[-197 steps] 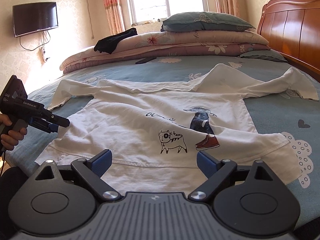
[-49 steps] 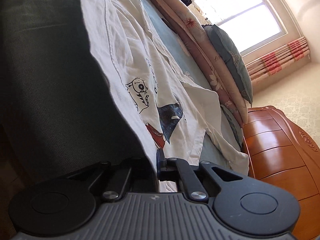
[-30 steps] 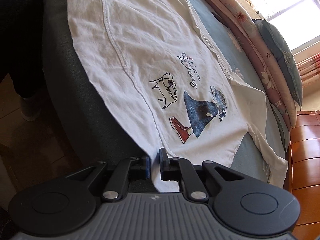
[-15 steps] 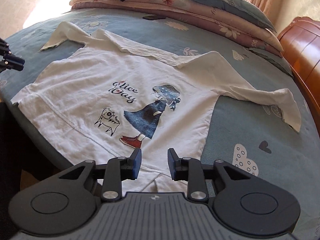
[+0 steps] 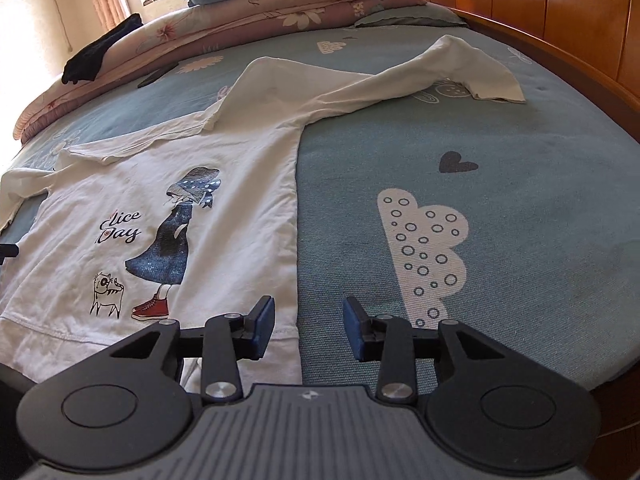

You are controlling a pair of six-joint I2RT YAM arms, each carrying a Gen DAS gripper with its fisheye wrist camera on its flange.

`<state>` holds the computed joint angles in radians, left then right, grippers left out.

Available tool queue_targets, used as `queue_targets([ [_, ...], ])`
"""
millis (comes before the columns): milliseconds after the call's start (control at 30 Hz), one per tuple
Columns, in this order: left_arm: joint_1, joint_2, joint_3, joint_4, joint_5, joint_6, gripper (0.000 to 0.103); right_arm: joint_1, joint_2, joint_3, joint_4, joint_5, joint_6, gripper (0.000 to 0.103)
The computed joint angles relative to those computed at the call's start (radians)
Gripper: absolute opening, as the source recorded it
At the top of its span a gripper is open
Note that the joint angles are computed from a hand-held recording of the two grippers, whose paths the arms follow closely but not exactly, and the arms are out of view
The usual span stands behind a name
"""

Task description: Fold clothes

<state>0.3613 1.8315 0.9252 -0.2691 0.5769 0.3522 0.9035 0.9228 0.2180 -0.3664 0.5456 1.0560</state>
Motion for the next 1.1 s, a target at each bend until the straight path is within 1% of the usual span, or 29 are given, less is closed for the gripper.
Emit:
queue_targets([
  [33,-0.008,-0.01,-0.008,0.016,-0.038,-0.007,0.003,-0.016,-0.019,-0.013,0.009,-0.021,-0.004,0.042],
  [133,-0.021,-0.034,-0.024,0.046,-0.133,-0.014,0.003,-0.068,-0.077,-0.05,0.04,-0.094,-0.028,0.043],
  [167,-0.021,-0.038,-0.022,0.043,-0.161,-0.012,0.003,-0.087,-0.085,-0.063,0.063,-0.122,-0.038,0.045],
  [200,-0.013,-0.044,-0.023,0.039,-0.162,-0.007,0.003,-0.106,-0.078,-0.073,0.093,-0.149,-0.047,0.046],
  [233,-0.003,-0.051,-0.026,0.036,-0.156,-0.001,0.004,-0.107,-0.057,-0.08,0.126,-0.154,-0.043,0.046],
  [300,0.012,-0.09,-0.058,0.044,-0.142,0.017,0.004,-0.087,-0.001,-0.083,0.182,-0.137,-0.034,0.047],
  [367,0.019,-0.137,-0.094,0.047,-0.129,0.043,0.007,-0.049,0.063,-0.057,0.188,-0.098,-0.027,0.048],
  [433,0.004,-0.203,-0.147,0.05,-0.132,0.073,0.014,-0.015,0.116,-0.035,0.187,-0.066,-0.024,0.048],
  [467,-0.009,-0.236,-0.173,0.048,-0.129,0.095,0.016,0.001,0.14,-0.023,0.183,-0.05,-0.019,0.048],
  [533,-0.048,-0.307,-0.226,0.045,-0.126,0.137,0.024,0.027,0.164,-0.01,0.174,-0.028,-0.007,0.048],
  [600,-0.11,-0.388,-0.292,0.065,-0.143,0.164,0.028,0.061,0.189,0.005,0.157,0.001,0.015,0.043],
  [667,-0.191,-0.465,-0.363,0.116,-0.197,0.184,0.029,0.099,0.219,0.024,0.147,0.017,0.018,0.03],
  [700,-0.228,-0.482,-0.388,0.136,-0.227,0.196,0.029,0.107,0.226,0.033,0.138,0.017,0.017,0.026],
  [767,-0.303,-0.503,-0.429,0.171,-0.285,0.218,0.032,0.114,0.232,0.049,0.116,0.016,0.014,0.016],
  [800,-0.332,-0.499,-0.437,0.176,-0.308,0.225,0.034,0.118,0.235,0.058,0.105,0.016,0.012,0.01],
  [833,-0.347,-0.501,-0.442,0.174,-0.324,0.227,0.034,0.111,0.209,0.064,0.075,0.009,0.008,0.006],
  [900,-0.371,-0.509,-0.451,0.167,-0.353,0.228,0.034,0.107,0.123,0.08,-0.028,0.023,0.004,0.006],
  [933,-0.373,-0.514,-0.453,0.161,-0.359,0.23,0.036,0.106,0.081,0.09,-0.081,0.032,0.003,0.006],
  [1000,-0.366,-0.522,-0.457,0.148,-0.363,0.238,0.041,0.074,-0.011,0.087,-0.131,0.005,-0.011,0.006],
  [1033,-0.358,-0.525,-0.461,0.143,-0.362,0.244,0.043,0.052,0.0,0.092,-0.134,-0.021,-0.02,0.007],
  [1100,-0.346,-0.523,-0.465,0.134,-0.364,0.254,0.043,0.012,0.054,0.108,-0.134,-0.072,-0.04,0.01],
])
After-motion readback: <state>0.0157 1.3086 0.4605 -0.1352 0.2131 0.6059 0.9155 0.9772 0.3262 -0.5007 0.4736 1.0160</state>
